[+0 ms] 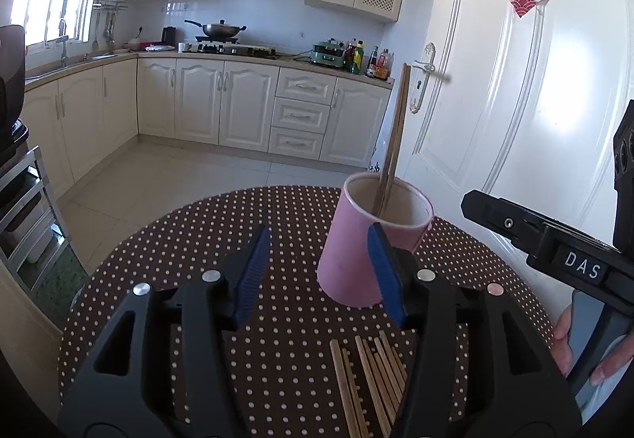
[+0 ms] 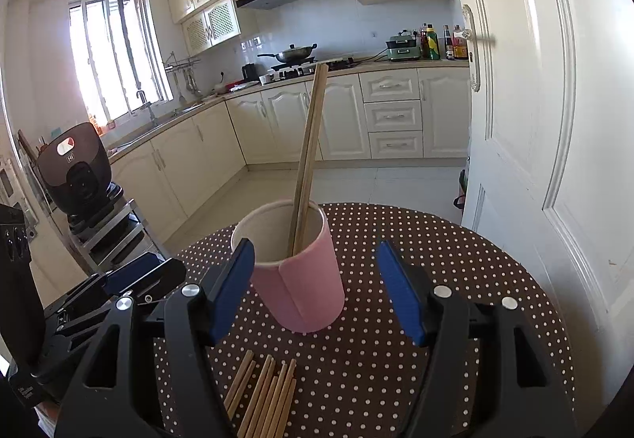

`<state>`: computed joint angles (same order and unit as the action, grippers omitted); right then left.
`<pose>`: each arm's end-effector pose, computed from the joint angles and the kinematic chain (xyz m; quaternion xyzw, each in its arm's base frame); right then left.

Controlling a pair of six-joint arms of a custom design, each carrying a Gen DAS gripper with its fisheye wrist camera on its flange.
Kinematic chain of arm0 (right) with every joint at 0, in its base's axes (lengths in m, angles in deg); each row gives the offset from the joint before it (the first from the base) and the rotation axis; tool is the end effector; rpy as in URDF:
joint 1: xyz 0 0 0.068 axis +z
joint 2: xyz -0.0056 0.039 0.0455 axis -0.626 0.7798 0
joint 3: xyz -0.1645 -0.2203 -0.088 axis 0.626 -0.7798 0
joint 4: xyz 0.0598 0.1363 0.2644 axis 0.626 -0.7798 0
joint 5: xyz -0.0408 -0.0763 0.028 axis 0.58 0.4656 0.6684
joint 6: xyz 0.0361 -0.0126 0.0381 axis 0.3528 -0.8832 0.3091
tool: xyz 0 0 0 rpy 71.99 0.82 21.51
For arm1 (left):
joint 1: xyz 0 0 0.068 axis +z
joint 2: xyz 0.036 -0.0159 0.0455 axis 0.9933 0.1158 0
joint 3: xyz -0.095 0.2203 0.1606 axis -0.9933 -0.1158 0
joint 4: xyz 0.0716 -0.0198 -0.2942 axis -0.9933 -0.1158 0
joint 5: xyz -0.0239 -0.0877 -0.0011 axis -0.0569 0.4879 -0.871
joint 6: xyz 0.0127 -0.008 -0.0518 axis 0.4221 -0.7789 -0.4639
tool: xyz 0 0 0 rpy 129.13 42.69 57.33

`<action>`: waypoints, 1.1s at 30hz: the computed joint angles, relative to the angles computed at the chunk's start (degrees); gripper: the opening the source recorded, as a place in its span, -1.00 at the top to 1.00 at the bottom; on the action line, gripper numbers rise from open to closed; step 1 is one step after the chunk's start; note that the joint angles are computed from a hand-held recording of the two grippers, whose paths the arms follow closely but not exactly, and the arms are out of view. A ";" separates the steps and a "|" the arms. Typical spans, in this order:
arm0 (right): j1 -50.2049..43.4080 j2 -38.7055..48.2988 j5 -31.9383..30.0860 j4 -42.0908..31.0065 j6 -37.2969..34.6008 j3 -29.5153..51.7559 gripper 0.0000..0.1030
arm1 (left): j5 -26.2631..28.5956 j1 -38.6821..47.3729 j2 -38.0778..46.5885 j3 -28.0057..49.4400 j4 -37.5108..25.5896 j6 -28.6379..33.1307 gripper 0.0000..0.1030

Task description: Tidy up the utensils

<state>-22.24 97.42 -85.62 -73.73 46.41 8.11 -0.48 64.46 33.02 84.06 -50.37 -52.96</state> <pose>0.3082 0.1042 0.2045 -0.2019 0.8376 0.2240 0.4554 0.2455 -0.0714 0.1584 -0.1205 0.8437 -0.0439 0.5212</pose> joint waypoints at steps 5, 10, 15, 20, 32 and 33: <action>-1.82 -1.34 -2.61 -7.67 -4.05 -1.43 -0.20 | 5.45 -1.13 -2.65 -0.99 -10.14 -4.10 0.00; -2.90 1.10 -4.32 -17.86 -9.18 0.33 -0.20 | 8.30 -2.03 -0.74 0.14 -19.27 -6.07 0.00; -1.89 5.23 -2.76 -27.14 -13.88 3.15 -0.15 | 12.18 -1.61 6.07 3.25 -24.76 -6.61 0.00; -1.09 9.29 -2.22 -33.80 -16.39 6.77 -0.07 | 13.93 -0.17 9.08 5.90 -28.73 -6.95 0.00; 4.37 15.09 4.41 -41.94 -16.21 15.95 0.02 | 15.70 2.56 20.71 22.70 -43.47 -6.29 0.10; 4.72 15.68 4.98 -42.25 -16.08 16.46 0.03 | 15.87 2.80 21.29 23.75 -44.20 -6.45 0.10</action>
